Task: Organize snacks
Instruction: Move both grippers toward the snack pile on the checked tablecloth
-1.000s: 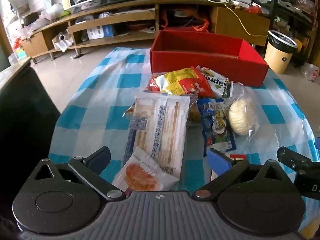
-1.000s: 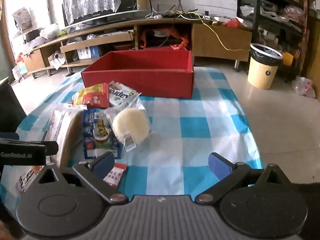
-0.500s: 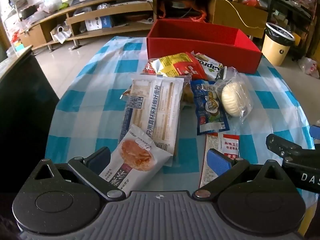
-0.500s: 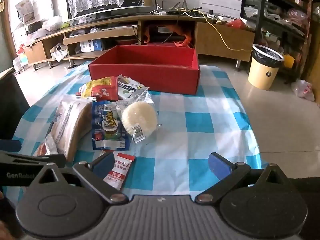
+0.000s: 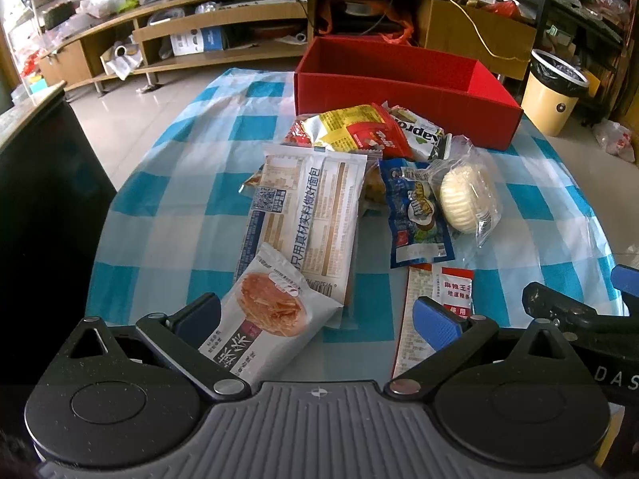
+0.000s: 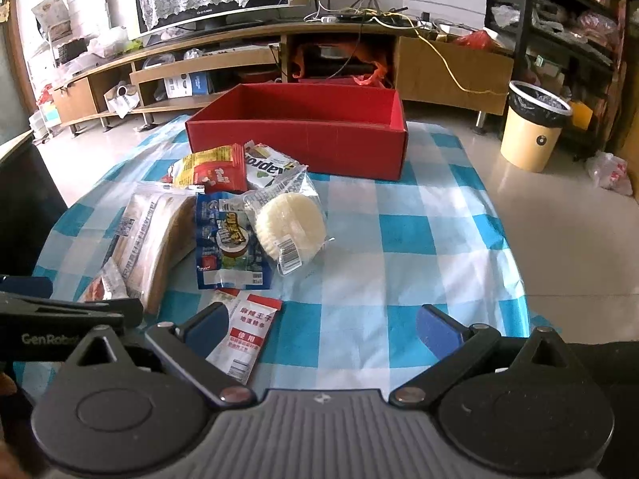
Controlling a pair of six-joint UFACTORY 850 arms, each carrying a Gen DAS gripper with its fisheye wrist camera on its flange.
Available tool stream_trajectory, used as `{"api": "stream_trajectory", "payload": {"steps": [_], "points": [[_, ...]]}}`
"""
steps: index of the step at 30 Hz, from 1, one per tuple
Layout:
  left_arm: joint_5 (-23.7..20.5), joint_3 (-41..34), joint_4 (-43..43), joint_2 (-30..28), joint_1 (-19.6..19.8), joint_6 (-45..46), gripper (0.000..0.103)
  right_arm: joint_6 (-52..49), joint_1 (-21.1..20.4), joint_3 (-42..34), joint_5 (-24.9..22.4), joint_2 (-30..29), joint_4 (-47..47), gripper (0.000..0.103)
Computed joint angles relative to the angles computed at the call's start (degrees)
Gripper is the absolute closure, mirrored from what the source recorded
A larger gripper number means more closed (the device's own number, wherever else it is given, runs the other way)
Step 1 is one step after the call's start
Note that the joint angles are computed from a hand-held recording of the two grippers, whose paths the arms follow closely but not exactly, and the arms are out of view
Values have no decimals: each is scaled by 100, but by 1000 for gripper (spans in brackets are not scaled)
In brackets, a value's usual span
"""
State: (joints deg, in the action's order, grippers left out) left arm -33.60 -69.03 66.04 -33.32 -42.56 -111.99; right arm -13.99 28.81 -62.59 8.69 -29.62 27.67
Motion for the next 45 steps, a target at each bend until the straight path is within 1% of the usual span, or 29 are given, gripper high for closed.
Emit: {"api": "stream_trajectory", "payload": {"steps": [5, 20, 45], "points": [[1, 22, 83, 24, -6, -92, 0, -182, 17, 32, 23, 46, 199, 6], [39, 57, 84, 34, 10, -131, 0, 148, -7, 37, -117, 42, -78, 6], [91, 58, -44, 28, 24, -47, 2, 350, -21, -38, -349, -33, -195, 5]]}}
